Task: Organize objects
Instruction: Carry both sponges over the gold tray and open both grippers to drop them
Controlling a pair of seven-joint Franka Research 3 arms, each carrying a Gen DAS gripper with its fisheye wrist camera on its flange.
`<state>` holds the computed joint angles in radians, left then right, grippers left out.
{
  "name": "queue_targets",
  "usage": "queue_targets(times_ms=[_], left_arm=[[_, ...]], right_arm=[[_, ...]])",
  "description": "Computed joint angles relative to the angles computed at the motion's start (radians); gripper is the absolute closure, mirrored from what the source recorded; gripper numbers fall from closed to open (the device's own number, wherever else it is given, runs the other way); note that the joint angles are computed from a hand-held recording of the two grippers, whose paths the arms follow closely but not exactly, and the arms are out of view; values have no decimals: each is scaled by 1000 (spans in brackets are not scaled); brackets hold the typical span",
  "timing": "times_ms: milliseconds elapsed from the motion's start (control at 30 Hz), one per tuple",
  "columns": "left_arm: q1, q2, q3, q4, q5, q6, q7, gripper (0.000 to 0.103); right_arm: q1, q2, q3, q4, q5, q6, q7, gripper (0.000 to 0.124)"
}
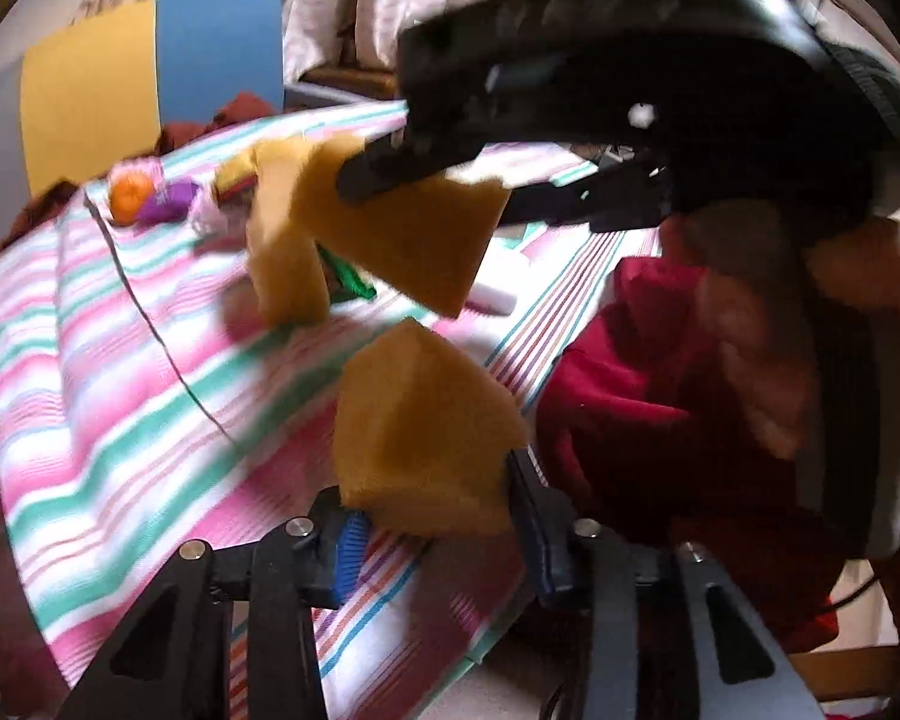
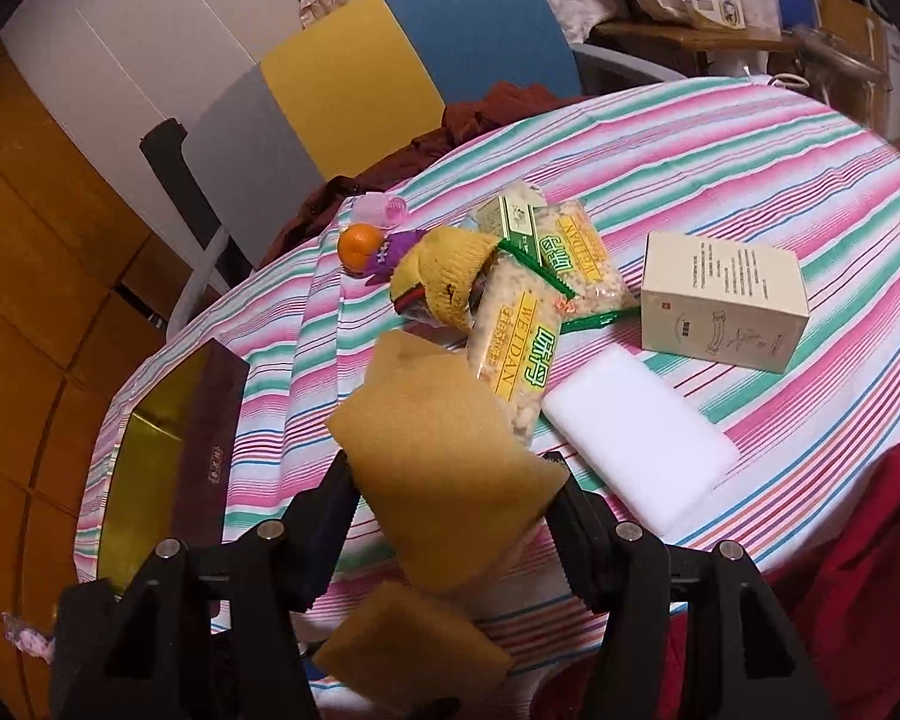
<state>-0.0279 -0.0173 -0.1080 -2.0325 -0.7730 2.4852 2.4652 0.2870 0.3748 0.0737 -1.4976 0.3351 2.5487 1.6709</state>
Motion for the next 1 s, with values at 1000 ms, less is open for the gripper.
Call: queue_targets(times_ms=[1000], left_arm=[[226, -72, 205, -32, -123, 157, -176, 61]], right_arm=[[205, 260, 87, 430, -22, -152, -37, 63]])
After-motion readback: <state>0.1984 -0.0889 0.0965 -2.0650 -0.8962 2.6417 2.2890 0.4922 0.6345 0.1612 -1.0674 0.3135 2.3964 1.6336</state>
